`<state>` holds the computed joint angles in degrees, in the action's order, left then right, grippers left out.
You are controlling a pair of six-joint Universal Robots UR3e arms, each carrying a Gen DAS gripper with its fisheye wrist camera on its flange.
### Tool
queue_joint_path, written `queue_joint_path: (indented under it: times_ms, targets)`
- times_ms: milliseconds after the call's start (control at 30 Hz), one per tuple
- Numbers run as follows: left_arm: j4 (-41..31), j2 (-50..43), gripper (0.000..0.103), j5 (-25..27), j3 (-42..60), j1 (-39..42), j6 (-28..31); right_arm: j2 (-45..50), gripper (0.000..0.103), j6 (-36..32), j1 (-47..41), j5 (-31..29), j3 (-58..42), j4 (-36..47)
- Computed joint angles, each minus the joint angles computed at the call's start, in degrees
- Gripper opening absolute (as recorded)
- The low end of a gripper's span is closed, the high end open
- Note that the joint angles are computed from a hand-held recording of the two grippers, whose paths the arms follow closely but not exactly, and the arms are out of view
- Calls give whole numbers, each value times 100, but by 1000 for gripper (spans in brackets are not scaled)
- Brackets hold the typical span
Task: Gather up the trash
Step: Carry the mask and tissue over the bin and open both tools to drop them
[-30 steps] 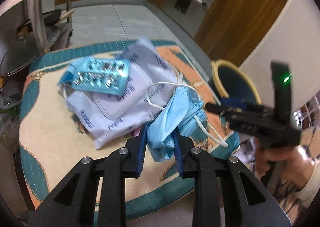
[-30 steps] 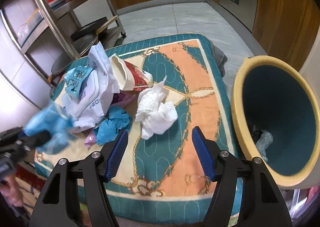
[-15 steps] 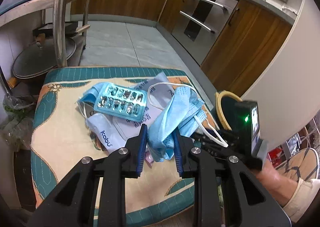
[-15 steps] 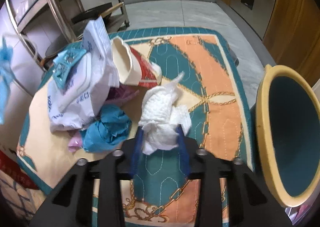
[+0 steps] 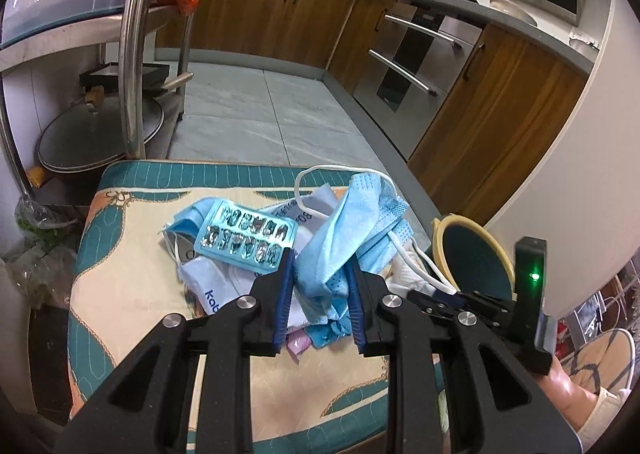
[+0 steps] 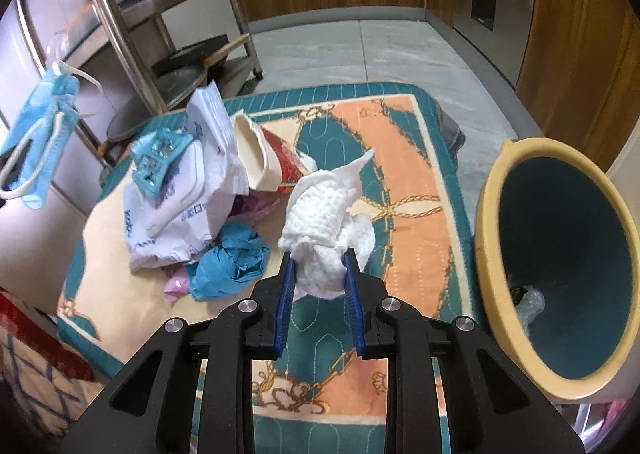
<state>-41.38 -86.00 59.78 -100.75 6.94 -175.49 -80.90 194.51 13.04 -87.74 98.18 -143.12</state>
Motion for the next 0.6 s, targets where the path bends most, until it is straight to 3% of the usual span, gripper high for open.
queue_joint_path:
  times_ms: [600]
  targets:
    - [222,-415,24,297,450,-587,-365,-1155,26,-89,-604,369,702,-12]
